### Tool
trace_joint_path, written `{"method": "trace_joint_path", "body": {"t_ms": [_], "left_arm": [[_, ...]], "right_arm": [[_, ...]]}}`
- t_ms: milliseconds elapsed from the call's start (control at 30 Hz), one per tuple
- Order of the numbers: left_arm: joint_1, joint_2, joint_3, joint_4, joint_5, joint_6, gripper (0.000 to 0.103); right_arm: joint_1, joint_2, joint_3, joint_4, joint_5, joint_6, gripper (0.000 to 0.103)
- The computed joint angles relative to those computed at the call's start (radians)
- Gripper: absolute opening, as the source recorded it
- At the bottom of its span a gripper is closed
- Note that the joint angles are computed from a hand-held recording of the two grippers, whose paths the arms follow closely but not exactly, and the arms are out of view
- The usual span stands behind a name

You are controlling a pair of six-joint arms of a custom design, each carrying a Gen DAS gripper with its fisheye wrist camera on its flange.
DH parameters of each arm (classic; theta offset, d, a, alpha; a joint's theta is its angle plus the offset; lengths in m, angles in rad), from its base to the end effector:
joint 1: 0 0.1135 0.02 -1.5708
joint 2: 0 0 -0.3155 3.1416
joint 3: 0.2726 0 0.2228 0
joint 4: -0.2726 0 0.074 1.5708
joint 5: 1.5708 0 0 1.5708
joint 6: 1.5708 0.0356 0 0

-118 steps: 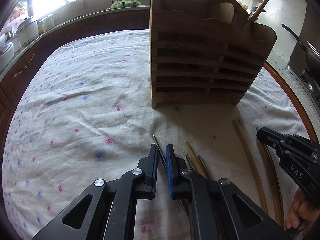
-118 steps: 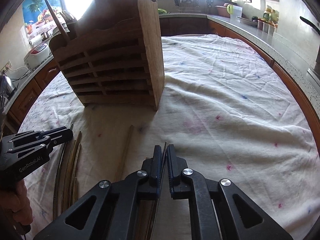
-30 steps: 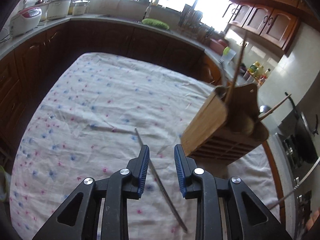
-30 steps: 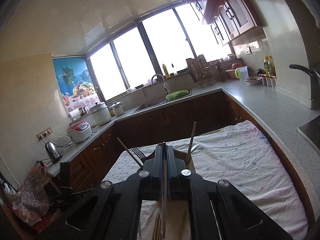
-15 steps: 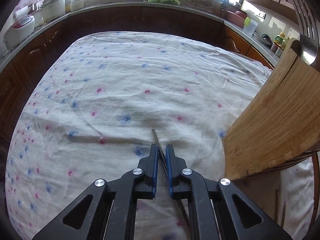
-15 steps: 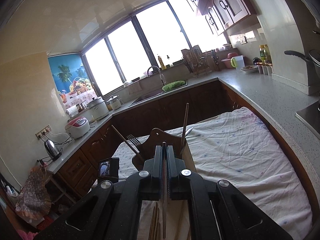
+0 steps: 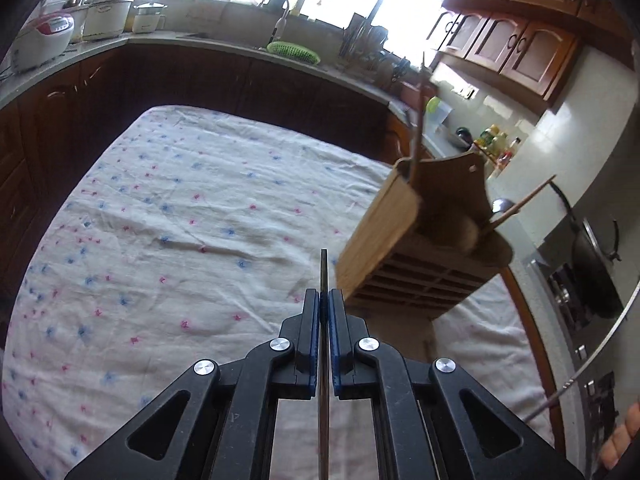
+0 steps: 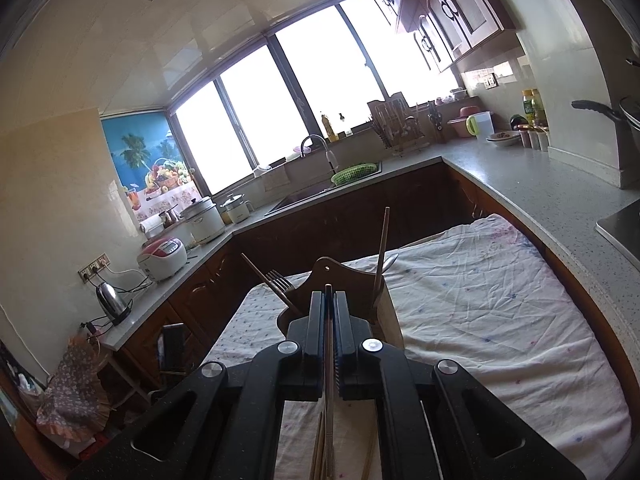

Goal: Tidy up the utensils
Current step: 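Lower the metal chopstick into the holder with the left tool while the right tool inserts its wooden chopstick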

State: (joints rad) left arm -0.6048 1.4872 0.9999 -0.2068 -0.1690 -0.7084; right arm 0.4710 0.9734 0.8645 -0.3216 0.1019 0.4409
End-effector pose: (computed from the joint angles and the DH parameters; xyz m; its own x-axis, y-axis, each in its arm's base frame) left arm 0.2462 -0.1629 0.3106 -0.6951 -0.2992 -0.6537 0.0025 0.9083 -0.4184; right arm 0.1458 0.0702 0.3650 -0.4938 0.2250 -0.8400 -0.1750 0.9205 0.3494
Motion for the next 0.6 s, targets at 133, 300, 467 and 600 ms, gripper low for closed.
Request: {"method": "trace_joint_path", "body": {"t_ms": [133,300,467,600], "left_arm": [[-0.066,-0.145,-0.024,-0.042,-0.062,-0.002,0.003],[-0.161,-0.289,-0.032,-0.129,-0.153,-0.013,0.003],[-0.210,-0.331,-0.014,-0.172,-0.207,-0.022,0.003],[-0.244,-0.343,0.015,-0.199,-0.240,-0.025,0.003]], "right_arm": [[0.030,-0.005,0.008,0.000,0.023,0.008,0.004],[0.056,-0.002,0.031,-0.002,0.047,0.002,0.004],[0.062,0.001,0.041,0.001,0.055,-0.004,0.004],[0.063,0.004,0.044,-0.001,0.057,-0.005,0.004]]}}
